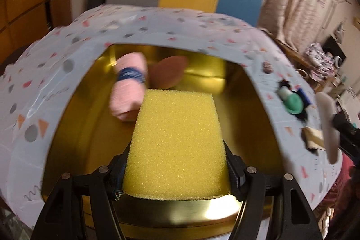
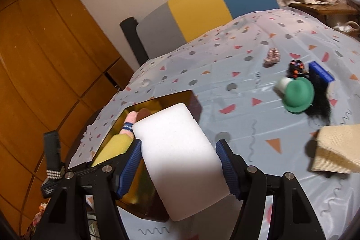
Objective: Organize soft objects
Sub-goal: 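Release the yellow block into the tray with left while right carries the white block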
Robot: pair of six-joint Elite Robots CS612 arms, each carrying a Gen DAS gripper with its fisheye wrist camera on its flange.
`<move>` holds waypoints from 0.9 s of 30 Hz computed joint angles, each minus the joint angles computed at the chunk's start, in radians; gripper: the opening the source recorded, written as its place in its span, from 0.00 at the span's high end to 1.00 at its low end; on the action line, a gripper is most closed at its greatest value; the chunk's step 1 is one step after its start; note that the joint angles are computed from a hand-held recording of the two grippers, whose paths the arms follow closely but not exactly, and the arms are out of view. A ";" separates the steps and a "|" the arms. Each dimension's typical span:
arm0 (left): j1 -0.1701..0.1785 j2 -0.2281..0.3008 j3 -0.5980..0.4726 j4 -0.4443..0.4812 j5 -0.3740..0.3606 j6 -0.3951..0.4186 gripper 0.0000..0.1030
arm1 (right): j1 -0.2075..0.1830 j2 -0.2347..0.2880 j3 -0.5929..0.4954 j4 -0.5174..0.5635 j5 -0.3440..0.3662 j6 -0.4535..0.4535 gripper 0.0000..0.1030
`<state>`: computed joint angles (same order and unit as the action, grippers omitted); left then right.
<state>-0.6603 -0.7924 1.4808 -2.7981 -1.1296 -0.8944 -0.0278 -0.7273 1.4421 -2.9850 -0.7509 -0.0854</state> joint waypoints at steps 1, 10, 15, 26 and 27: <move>0.005 -0.004 0.009 0.010 0.001 -0.012 0.32 | 0.004 -0.001 -0.001 0.004 0.000 -0.005 0.34; 0.027 -0.023 0.031 0.157 0.040 -0.055 0.29 | 0.047 0.004 -0.029 0.080 0.007 -0.061 0.34; 0.026 -0.032 0.038 0.173 0.038 -0.069 0.20 | 0.070 0.005 -0.038 0.123 0.007 -0.103 0.34; -0.007 -0.058 0.086 0.012 0.129 -0.118 0.20 | 0.108 0.014 -0.076 0.204 -0.042 -0.158 0.34; -0.008 -0.056 0.091 -0.030 0.116 -0.113 0.20 | 0.113 0.018 -0.085 0.220 -0.054 -0.162 0.34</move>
